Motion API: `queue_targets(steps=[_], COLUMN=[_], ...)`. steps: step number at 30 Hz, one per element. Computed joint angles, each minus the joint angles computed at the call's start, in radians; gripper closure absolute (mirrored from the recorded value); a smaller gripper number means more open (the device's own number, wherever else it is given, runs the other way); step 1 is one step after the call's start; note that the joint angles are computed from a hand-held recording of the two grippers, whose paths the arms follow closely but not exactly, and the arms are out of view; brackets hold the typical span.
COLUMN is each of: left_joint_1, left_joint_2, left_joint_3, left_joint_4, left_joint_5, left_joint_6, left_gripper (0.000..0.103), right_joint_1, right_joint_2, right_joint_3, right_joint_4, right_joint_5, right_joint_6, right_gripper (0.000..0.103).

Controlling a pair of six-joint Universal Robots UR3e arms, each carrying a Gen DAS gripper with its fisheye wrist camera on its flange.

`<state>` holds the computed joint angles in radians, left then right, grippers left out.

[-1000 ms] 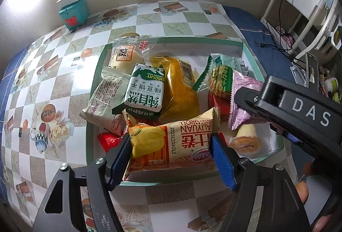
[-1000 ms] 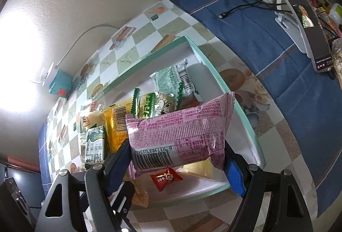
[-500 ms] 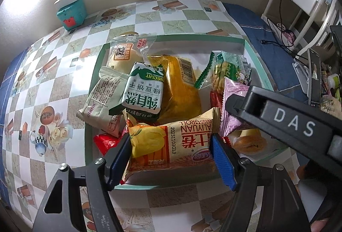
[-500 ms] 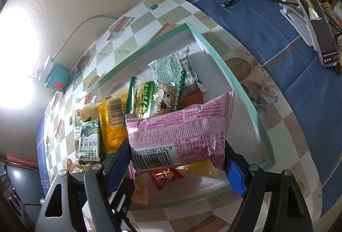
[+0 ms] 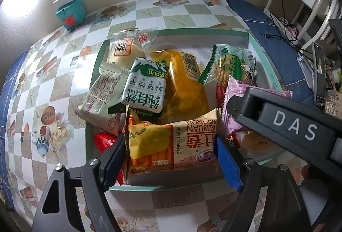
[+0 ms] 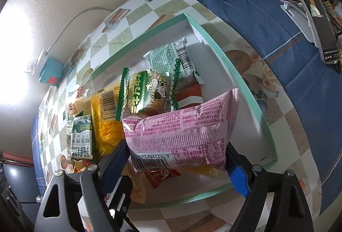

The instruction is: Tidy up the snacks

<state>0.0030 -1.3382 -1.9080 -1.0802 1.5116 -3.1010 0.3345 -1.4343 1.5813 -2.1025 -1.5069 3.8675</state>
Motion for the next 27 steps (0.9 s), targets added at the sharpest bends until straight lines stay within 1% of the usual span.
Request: queue_targets(steps=[3, 6, 9, 20, 21, 24, 27], left_joint_1=[0.004, 0.015, 0.025, 0.105, 0.117, 0.153, 0.195], left_joint_2=[0.002, 0.010, 0.027, 0.105, 0.112, 0.131, 0.149], left_joint_3=[0.007, 0.011, 0.015, 0.046, 0.048, 0.049, 0.046], left_joint_4=[-0.011, -0.023, -0.027, -0.096, -0.106, -0.123, -0.142], left_joint_5=[-0.006, -0.014, -0.018, -0.096, -0.102, -0.123, -0.142], left_joint_6=[0.003, 0.007, 0.011, 0.045, 0.048, 0.059, 0.069], left_gripper=[0.022, 0.017, 0.017, 0.016, 0.015, 0.008, 0.007], right_joint_1=[0.001, 0.007, 0.010, 0.021, 0.022, 0.025, 0.025], right_joint_2=[-0.001, -0.001, -0.008, -0.026, -0.029, -0.033, -0.035], right_joint_3=[-0.008, -0.025, -0.035, -0.092, -0.097, -0.110, -0.108], right_joint_4=[0.014, 0.021, 0.031, 0.068, 0.070, 0.076, 0.071], right_joint_5=[0.000, -0.013, -0.024, -0.053, -0.055, -0.063, -0.065], right_joint_6=[-0.004, -0.004, -0.006, -0.018, -0.020, -0.022, -0.020], right_gripper=[0.014, 0.013, 0.013, 0.013, 0.013, 0.013, 0.012])
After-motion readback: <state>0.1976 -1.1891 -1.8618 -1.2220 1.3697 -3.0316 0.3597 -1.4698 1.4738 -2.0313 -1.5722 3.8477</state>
